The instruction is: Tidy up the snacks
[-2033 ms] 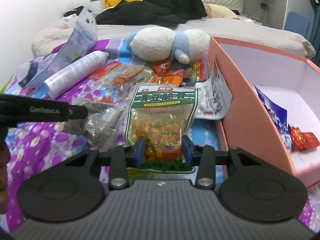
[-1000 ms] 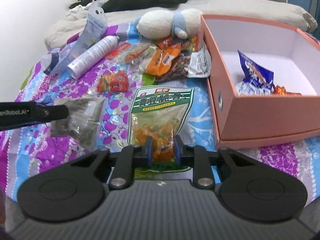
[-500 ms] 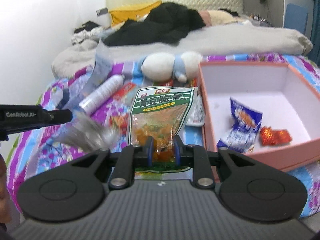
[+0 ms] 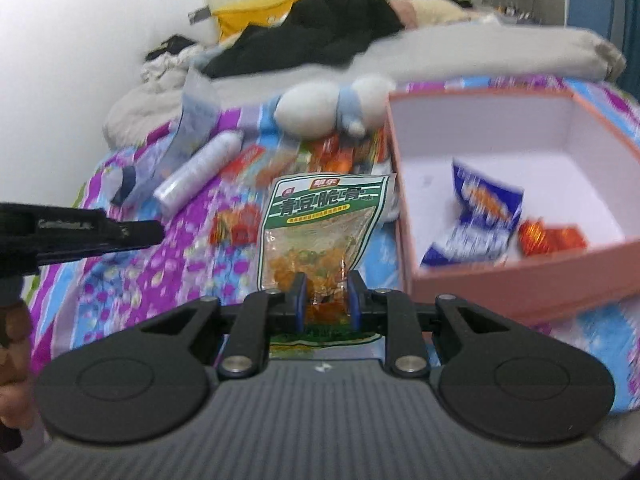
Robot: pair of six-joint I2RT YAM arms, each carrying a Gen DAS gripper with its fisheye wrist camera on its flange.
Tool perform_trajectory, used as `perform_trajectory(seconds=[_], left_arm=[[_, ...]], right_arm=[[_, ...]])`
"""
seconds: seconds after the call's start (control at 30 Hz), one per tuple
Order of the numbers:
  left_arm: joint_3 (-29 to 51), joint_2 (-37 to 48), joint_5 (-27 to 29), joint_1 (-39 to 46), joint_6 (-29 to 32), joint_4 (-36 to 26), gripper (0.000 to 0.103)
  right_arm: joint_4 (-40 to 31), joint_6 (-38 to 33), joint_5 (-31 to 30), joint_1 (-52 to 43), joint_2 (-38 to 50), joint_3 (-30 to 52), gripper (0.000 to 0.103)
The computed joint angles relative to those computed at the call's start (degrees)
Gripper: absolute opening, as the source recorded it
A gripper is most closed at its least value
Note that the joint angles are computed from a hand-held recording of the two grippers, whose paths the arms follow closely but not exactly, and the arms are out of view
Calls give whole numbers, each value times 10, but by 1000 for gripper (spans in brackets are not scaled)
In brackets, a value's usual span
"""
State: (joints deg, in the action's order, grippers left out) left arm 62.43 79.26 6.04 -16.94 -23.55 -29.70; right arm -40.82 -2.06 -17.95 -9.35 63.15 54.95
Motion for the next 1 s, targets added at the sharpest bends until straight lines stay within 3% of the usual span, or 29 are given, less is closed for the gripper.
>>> perform_trajectory(seconds=[0.13,0.23,0.3,0.43,0.5,0.93,1.0], left_arm=[[-28,25,20,3,12,18,14],[-34,53,39,2,9,38,38],[-33,68,38,-7,7,53,60],[-17,115,38,-28,10,74,71],[-4,142,30,-41,7,81,85],[30,241,-16,-82,3,117,86],[32,246,-21,-77,-1,120,74]], right_arm=[[3,-1,13,17,-16,-42,23],[4,-2,28,21,-27,-65,23],[4,-1,34,17,-37,-77,23],[1,2,41,-2,-53,-95,23],[6,-1,46,-8,-68,-107,23],[-12,-32,42,-29,-102,-143,23],[-9,-31,47,-27,-101,-145,23]])
